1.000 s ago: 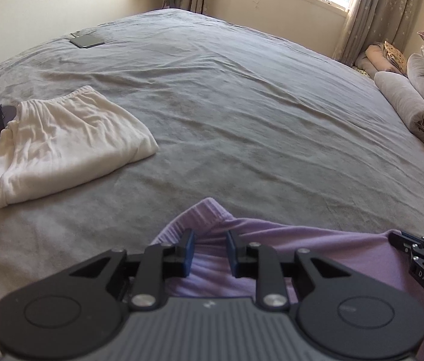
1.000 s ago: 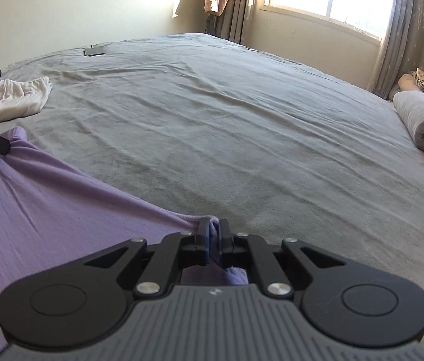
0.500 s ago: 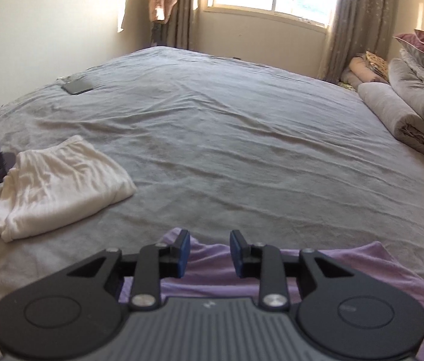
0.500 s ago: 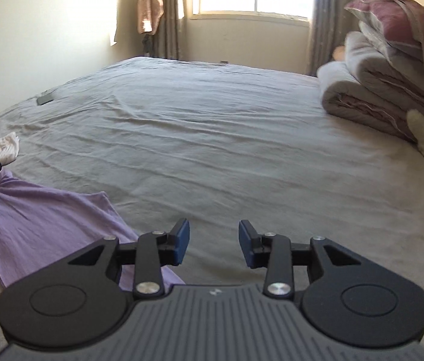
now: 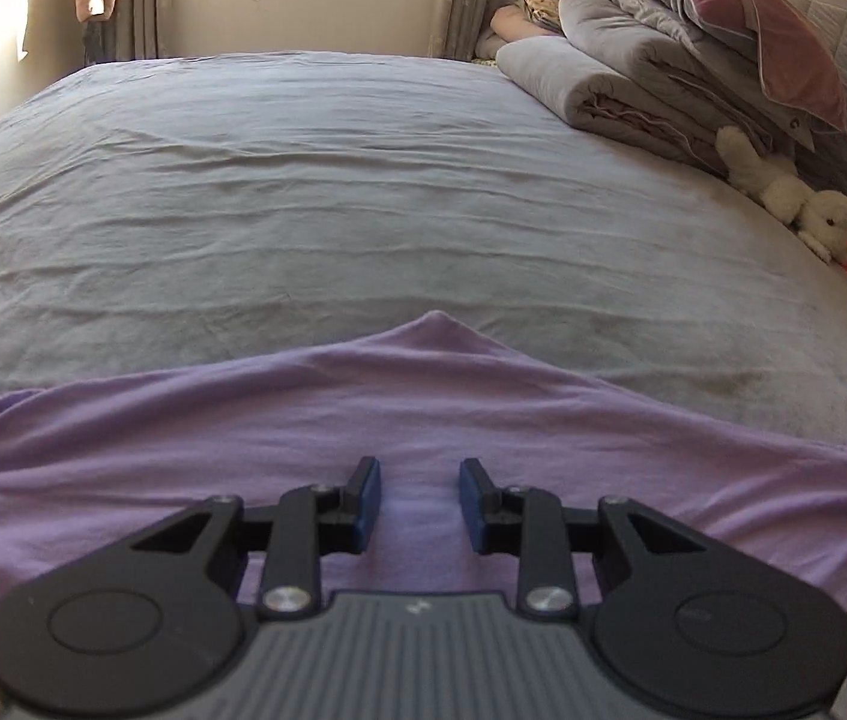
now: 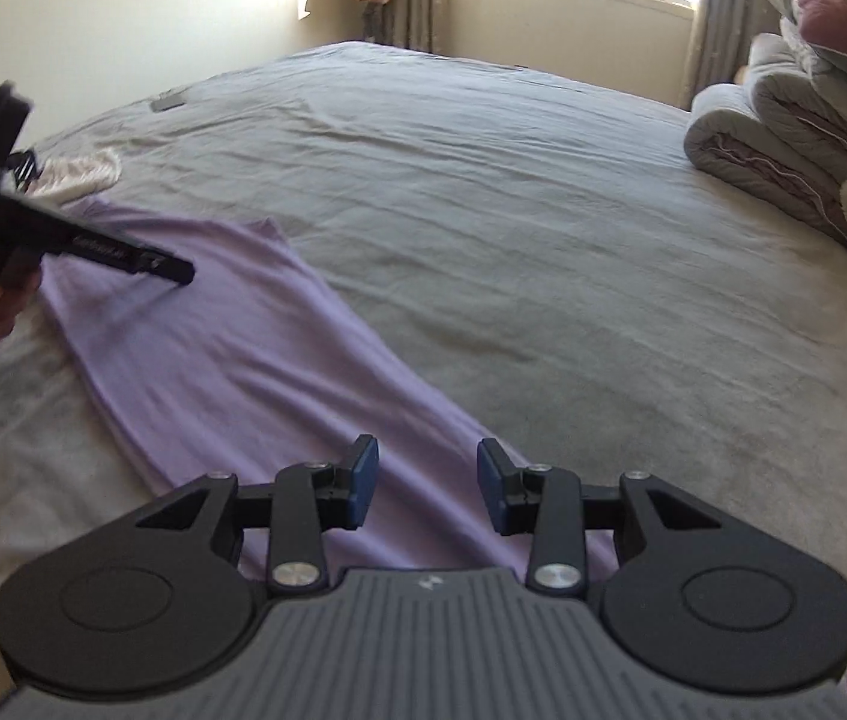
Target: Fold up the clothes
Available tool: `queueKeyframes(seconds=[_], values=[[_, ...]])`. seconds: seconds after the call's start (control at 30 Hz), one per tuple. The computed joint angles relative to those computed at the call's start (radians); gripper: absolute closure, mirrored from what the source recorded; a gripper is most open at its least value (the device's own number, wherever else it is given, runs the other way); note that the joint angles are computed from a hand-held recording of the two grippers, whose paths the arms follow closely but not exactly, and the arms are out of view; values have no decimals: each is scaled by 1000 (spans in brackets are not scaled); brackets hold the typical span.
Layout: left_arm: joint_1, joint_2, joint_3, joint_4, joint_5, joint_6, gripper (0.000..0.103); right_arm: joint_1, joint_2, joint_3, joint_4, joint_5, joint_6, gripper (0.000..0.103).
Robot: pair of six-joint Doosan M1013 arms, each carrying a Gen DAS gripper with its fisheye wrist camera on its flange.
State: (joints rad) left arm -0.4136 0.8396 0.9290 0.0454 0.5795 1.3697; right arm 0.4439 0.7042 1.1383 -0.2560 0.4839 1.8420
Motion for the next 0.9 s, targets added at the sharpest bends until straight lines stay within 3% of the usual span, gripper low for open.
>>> queueKeyframes(seconds=[0.17, 0.3, 0.37, 0.43, 0.47, 0.67, 0.77, 0.9], values=[[-9, -11, 19, 59, -19, -43, 73, 15, -40, 88, 39, -53, -135, 64], [-20, -20, 37, 121, -40, -67, 73, 37, -36, 97, -60, -42, -158, 67], [-24, -14, 30, 149, -19, -77, 73, 40, -30, 89, -88, -23, -161, 73], [-25, -13, 31, 159, -18, -77, 73, 42, -23, 80, -102, -5, -160, 97], [-24, -14, 31, 155, -18, -75, 73, 42, -20, 75, -106, 3, -159, 100], [-17, -23, 40, 128, -23, -68, 73, 42, -37, 85, -127, -14, -100, 102], [-17, -29, 46, 143, -13, -65, 73, 32, -59, 107, -17, -44, -174, 102], [-21, -31, 49, 206, 13, -90, 73, 32, -49, 90, 44, 6, -245, 102]])
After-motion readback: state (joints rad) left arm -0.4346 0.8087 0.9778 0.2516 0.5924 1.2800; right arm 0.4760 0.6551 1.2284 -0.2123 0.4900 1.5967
